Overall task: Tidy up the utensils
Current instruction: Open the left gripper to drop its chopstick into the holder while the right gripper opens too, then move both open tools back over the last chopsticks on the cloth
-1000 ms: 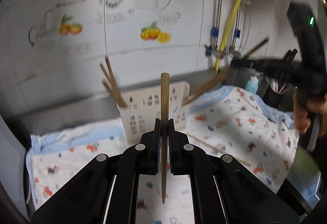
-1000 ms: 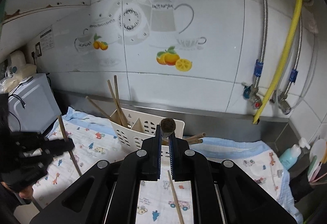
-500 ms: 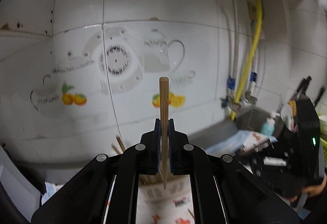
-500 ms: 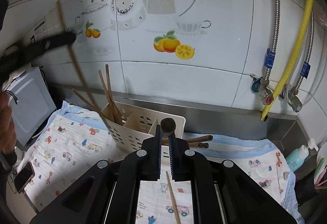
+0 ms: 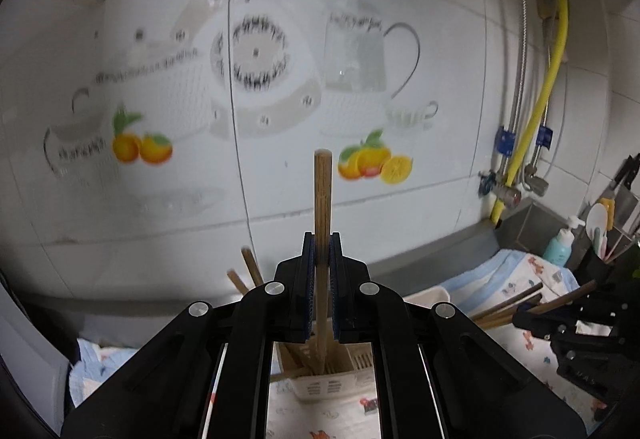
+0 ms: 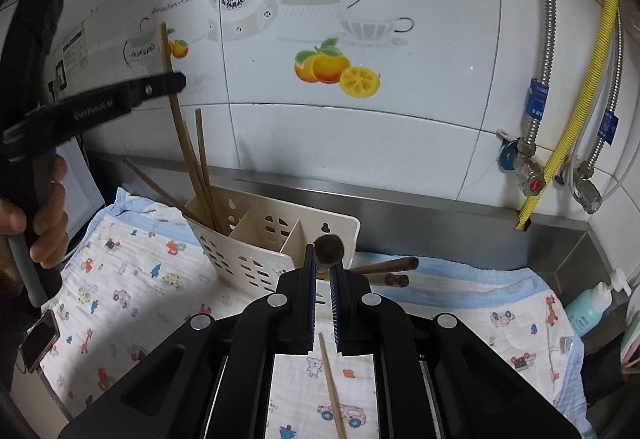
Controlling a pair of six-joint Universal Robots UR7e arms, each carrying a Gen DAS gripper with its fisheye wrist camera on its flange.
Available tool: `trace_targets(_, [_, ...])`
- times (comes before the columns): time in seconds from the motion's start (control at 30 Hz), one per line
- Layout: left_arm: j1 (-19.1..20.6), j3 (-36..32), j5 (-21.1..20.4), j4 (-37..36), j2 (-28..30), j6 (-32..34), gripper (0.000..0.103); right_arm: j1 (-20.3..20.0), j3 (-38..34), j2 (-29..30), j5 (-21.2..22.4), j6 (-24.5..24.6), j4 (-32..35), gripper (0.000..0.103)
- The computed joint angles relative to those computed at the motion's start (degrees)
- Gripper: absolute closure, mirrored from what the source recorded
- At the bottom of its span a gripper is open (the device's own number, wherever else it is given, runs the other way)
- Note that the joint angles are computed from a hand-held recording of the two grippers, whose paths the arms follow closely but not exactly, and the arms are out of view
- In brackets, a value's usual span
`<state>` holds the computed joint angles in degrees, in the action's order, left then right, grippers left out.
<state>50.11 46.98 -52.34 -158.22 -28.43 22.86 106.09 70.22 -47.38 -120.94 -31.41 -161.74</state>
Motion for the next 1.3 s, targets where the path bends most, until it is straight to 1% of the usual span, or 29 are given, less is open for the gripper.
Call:
trace_targets(0.07, [0.4,0.5,-0.6,1.0,-0.3,-0.9,0.097,0.0,-0.1,0.2,0.0,0.2,0.2,0.096])
trace_targets(0.1, [0.4,0.7,-0.5,1.2,-0.4,-1.2,0.095,-0.1,-0.2,0.2,0.0,0.3,0.3,0.096])
trace_targets(0.13, [0.4,1.1,0.1,0.3,-0.5,-0.9,0.095,-0.1,-0.2,0.3,0.1,0.4,0.4,0.096])
trace_targets(0.2, [0.4,1.7,-0.4,1.2,-0.9,-1.6,0.095,-0.1,-0.3,0.5,0.0,0.5,0.3,0.096])
trace_targets(0.27, [0.3,2.3,0.2,0.9,-1.1,-1.4,0.094,-0.1,-0.4,0.4,0.3,0.8,0.4,0.095])
trace_targets(0.33, [0.1,3.1,0.1,0.4,-1.7,-1.4,0.083,0.0,-0.2,0.3,0.5,0.7,-0.2,0.091])
trace_targets(0.37, [-0.1,3.7,0.3,-0.3,-2.0,-1.1,0.070,0.1,-0.1,0.3,0.3,0.6,-0.8,0.087])
trace_targets(0.4, [-0.3,4.4,0.3,-1.0,-2.5,-0.8,0.064,0.1,0.0,0.2,0.4,0.6,-1.2,0.083])
trace_targets(0.43, [-0.5,5.5,0.3,-2.1,-3.1,-0.4,0.061,0.2,0.2,0.1,0.5,0.6,-1.5,0.081])
trace_targets(0.47, [-0.8,6.3,0.5,-2.8,-3.6,0.0,0.061,0.3,0.6,-0.2,0.6,0.7,-2.1,0.078])
trace_targets(0.53, [-1.2,7.8,0.5,-3.0,-4.8,-0.4,0.059,0.6,1.4,-0.9,0.4,0.4,-3.1,0.078])
trace_targets(0.6, [-1.7,10.0,0.9,-3.8,-6.3,-1.2,0.049,0.8,2.7,-1.8,0.4,0.3,-4.0,0.077])
trace_targets(0.67, [-2.3,14.0,1.4,-6.6,-8.5,-1.0,0.046,1.0,4.7,-3.2,0.5,0.3,-5.2,0.075])
trace_targets(0.7, [-2.6,15.6,2.0,-7.5,-9.4,-1.1,0.041,1.0,6.0,-4.0,0.5,0.2,-6.0,0.073])
trace_targets(0.73, [-2.9,17.4,2.5,-8.3,-10.3,-1.7,0.038,1.1,7.2,-4.7,0.6,0.1,-6.9,0.072])
trace_targets(0.77, [-3.2,19.4,2.6,-9.0,-11.4,-2.4,0.032,1.1,8.9,-5.7,0.6,0.0,-7.8,0.072])
trace_targets(0.8, [-3.4,21.3,2.9,-9.9,-12.4,-2.8,0.028,1.0,10.9,-6.8,0.8,-0.1,-8.7,0.071])
trace_targets(0.9, [-4.6,28.3,5.3,-13.0,-15.5,-3.3,0.024,0.8,15.5,-9.4,1.6,-0.1,-10.3,0.070])
trace_targets(0.97, [-5.1,32.1,6.6,-14.2,-17.0,-4.8,0.019,0.5,19.1,-11.4,2.3,-0.1,-11.7,0.068])
trace_targets(1.03, [-5.3,35.9,6.6,-14.3,-18.6,-7.0,0.019,0.0,22.2,-13.1,3.0,0.1,-12.9,0.068])
trace_targets(1.13, [-6.0,41.4,8.2,-16.5,-20.3,-9.4,0.017,-1.2,27.4,-15.9,4.4,0.1,-14.0,0.068])
trace_targets(1.3, [-6.3,48.5,8.7,-17.7,-22.3,-14.5,0.016,-3.0,33.3,-18.2,5.0,-2.2,-15.8,0.068])
